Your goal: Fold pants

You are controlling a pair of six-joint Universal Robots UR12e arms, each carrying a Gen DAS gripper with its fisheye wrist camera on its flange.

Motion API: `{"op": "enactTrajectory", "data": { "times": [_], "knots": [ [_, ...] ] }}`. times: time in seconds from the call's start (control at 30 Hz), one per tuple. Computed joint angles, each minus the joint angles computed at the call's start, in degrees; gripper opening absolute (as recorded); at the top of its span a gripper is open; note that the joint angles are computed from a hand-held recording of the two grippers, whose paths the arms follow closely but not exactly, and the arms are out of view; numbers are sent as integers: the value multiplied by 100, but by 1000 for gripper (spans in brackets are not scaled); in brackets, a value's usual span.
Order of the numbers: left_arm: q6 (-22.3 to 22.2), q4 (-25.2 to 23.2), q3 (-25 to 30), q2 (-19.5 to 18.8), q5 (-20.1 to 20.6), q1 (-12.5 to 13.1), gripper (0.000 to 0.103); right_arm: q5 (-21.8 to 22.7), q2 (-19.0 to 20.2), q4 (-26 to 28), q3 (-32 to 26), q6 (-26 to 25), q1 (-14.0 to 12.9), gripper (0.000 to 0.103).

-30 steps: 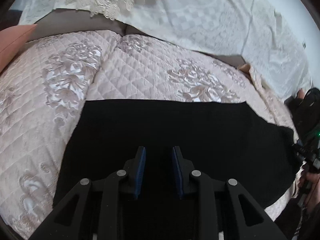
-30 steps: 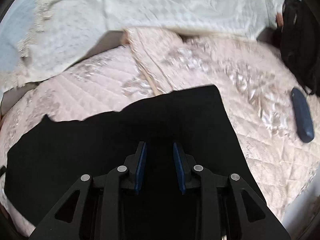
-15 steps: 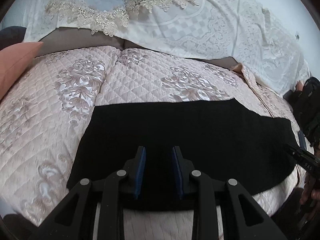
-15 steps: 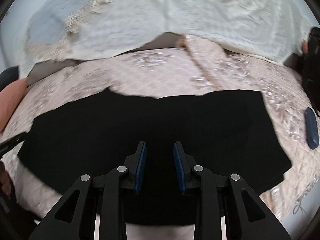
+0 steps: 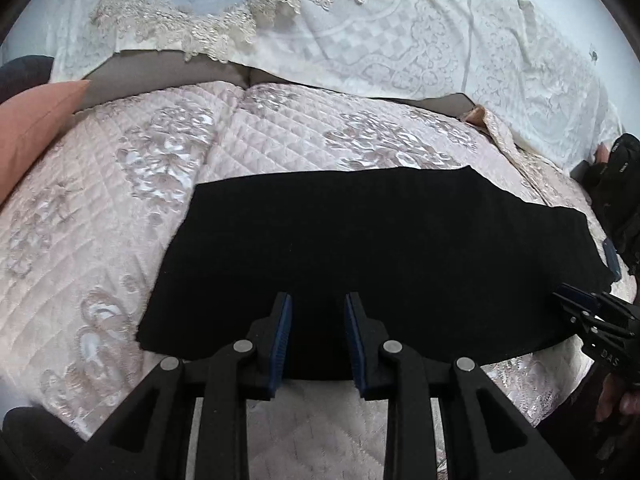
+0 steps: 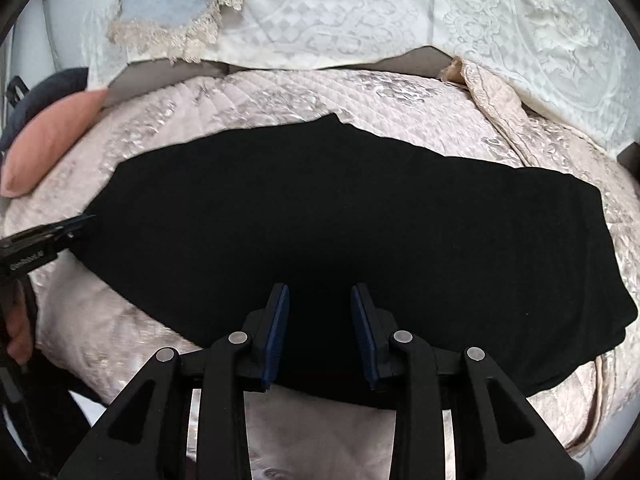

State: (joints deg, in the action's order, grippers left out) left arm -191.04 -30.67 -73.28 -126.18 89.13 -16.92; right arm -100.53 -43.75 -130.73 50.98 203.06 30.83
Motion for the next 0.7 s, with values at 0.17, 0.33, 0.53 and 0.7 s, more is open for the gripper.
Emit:
{"op": "enactTrajectory", "data": {
  "times": [0.17,0.33,0.53,0.7],
  "knots": [
    [-194,47,-154,122,38,16,29,78,-64,-122,94,13,36,33],
    [-363,62,-300,226,2,47,29,138,-76,-153,102,20,59,33],
    [-547,93,-442,289,-53,102,29,220,-66,-255,94,-18,77,47],
    [-1118,222,-700,389,-293,251,35,304,-43,-249,50,-81,82,47]
  ]
}}
